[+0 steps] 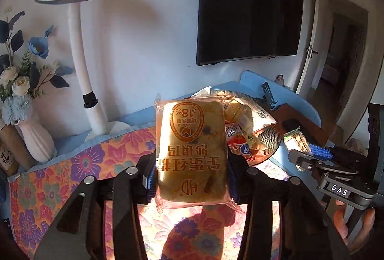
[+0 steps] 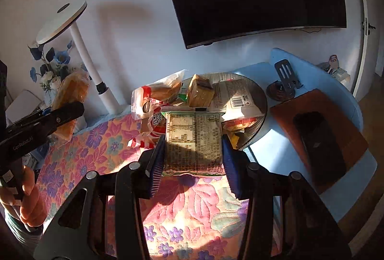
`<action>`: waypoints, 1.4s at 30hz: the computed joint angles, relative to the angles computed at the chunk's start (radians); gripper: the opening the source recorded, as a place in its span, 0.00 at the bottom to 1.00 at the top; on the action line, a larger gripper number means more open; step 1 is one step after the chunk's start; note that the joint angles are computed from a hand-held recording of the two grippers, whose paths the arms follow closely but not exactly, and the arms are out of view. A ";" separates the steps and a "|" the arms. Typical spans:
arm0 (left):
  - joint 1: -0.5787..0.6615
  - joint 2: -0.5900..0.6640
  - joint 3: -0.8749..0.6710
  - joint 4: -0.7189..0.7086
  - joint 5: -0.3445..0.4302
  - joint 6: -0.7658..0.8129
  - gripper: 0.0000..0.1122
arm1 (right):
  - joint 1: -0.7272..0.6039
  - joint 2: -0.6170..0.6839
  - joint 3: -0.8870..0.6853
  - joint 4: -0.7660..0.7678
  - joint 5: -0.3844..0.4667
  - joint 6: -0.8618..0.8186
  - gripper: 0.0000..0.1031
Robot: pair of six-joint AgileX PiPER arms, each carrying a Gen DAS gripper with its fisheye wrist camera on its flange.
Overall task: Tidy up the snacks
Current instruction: 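Carry the biscuit box and yellow-wrapped cake over the amber bowl with both grippers, then open both grippers over the bowl and pull back from it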
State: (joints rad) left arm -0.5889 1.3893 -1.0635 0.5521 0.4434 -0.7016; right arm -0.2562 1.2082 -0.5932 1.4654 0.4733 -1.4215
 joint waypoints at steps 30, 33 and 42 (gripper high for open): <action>0.049 0.326 -0.403 -0.357 0.032 0.294 0.76 | -0.062 0.236 -0.208 -0.190 0.196 0.223 0.64; 0.060 0.214 -0.295 -0.333 0.011 0.258 0.76 | -0.008 0.167 -0.173 -0.223 0.167 0.265 0.65; 0.076 -0.184 0.087 0.074 0.083 -0.154 0.82 | 0.318 0.031 -0.065 -0.303 -0.048 0.392 0.71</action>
State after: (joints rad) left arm -0.5125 1.2056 -0.9765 0.6257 0.5266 -0.8555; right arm 0.0618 1.2395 -0.6578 1.1620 0.4252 -1.0291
